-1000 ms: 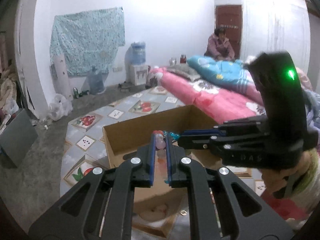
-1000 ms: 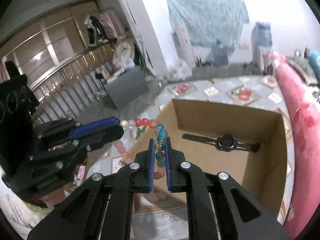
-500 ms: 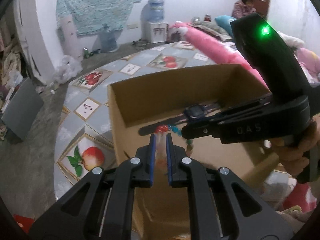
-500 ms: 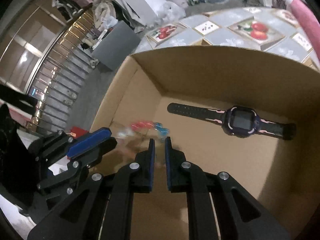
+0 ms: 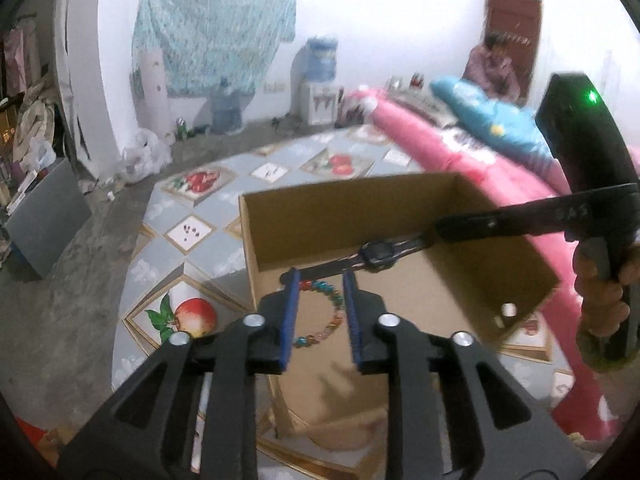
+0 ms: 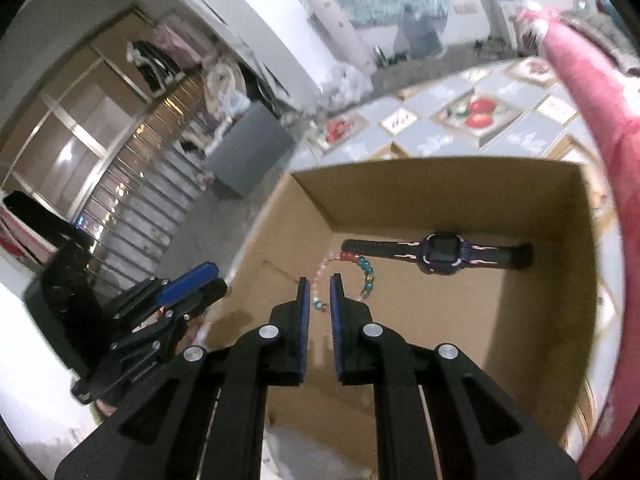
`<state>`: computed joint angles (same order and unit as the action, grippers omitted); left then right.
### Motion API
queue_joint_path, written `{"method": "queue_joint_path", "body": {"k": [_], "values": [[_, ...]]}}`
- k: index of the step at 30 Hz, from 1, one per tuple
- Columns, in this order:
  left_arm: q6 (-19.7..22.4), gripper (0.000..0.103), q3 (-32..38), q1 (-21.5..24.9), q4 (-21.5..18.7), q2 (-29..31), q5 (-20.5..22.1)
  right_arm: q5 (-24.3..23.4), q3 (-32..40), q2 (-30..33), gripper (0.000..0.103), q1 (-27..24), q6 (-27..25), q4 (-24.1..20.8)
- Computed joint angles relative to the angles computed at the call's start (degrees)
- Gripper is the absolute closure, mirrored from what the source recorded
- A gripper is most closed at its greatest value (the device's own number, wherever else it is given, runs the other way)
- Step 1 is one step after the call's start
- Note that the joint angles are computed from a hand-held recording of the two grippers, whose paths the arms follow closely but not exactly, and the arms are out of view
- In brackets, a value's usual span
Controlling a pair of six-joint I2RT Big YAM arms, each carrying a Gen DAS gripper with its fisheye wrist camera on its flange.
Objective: Organize jewelry
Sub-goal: 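Carry the bracelet into the box and open both grippers to release it, then withdraw both tools from the box toward the silver chain pieces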
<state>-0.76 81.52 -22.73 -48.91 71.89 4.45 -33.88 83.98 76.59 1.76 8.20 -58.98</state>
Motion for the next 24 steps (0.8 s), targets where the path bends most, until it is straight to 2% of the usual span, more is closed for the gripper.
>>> {"method": "queue_joint_path", "body": {"k": [2,4,6,9,12,16,20,22,24], "values": [[0.36,0.070,-3.52,-0.23,2.35,-4.27,1.36,-1.10,-3.68,-5.67,0.089,-1.51,0.11,1.45],[0.25,0.060,-6.86,-0.39,3.83,-8.15,2.85,-2.12,-6.88,-10.48,0.079,-2.86,-0.21,2.48],[0.06,0.054,-9.24,-0.64,4.35,-10.74,3.81,-3.57,-11.08,-16.00,0.069,-4.71,-0.58,3.75],[-0.35,0.046,-13.57,-1.04,4.78,-14.88,4.44,-5.06,-16.79,-22.21,0.068,-7.42,-1.08,3.45],[-1.36,0.044,-18.15,-1.71,5.23,-18.00,4.41,-3.58,-23.00,-26.93,0.068,-9.15,-0.72,2.61],[-2.24,0.044,-22.03,-3.53,4.44,-18.68,2.37,-1.90,-29.38,-29.42,0.068,-10.90,1.35,0.69],[-4.38,0.044,-24.32,-4.82,4.13,-17.25,3.28,-3.96,-34.23,-28.93,0.068,-12.45,4.87,0.39],[-4.80,0.044,-25.22,-5.56,4.37,-16.66,3.62,-2.01,-35.58,-28.98,0.068,-11.31,5.21,-0.02],[-4.61,0.043,-25.72,-6.77,4.94,-15.81,3.08,3.43,-35.82,-29.33,0.069,-8.68,4.45,-0.38]]}}
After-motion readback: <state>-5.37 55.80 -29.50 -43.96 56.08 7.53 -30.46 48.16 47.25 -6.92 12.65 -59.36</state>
